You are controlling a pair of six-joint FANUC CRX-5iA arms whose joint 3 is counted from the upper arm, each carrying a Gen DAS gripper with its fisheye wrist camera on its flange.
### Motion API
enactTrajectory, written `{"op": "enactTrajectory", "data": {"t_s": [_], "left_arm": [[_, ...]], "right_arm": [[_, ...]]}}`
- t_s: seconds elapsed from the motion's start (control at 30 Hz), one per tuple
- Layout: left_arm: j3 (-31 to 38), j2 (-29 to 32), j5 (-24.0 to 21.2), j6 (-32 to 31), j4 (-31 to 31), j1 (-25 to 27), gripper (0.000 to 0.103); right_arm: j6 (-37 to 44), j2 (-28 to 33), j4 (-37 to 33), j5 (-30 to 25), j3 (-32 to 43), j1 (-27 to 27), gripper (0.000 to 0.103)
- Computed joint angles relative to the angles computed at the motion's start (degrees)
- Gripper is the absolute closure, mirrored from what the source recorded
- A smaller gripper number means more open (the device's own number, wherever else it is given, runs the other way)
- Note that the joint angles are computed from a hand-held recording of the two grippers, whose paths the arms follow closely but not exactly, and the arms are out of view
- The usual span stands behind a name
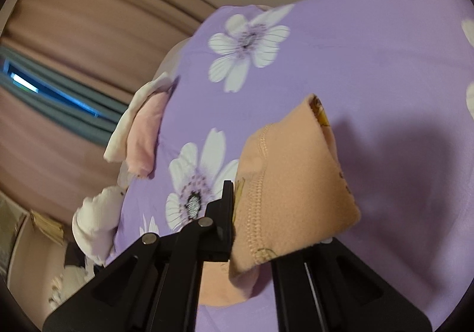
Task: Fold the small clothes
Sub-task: 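Lift the sleeve with the right tool and fold it across the shirt body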
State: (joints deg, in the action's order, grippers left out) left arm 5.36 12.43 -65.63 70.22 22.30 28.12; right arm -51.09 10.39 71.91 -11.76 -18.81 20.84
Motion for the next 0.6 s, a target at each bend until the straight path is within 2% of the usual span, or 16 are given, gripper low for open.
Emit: {"op": "enactTrajectory", "data": {"t_s": [0.1,0.27,0.4,0.6], "left_arm": [[-0.3,-0.1,0.0,-0.4,0.7,0.4,0.001],[-0.3,0.1,0.0,-1.1,1.5,1.0,0.001],[-0.3,0.1,-0.3,-1.6,2.0,1.6,0.001],[-0.8,-0.2,-0.1,-3.0,3.7,3.0,0.001]], "right_arm": [[11.1,0.7,-9.1,-2.8,3.6,2.9,0.098],[25.5,2.4,-18.9,-6.8,10.2,6.6,0.098],[35.9,4.3,-25.7,-11.4,16.2,9.3,0.098],[46.8,6.8,-32.0,-15.5,23.8,12.1,0.098]]}}
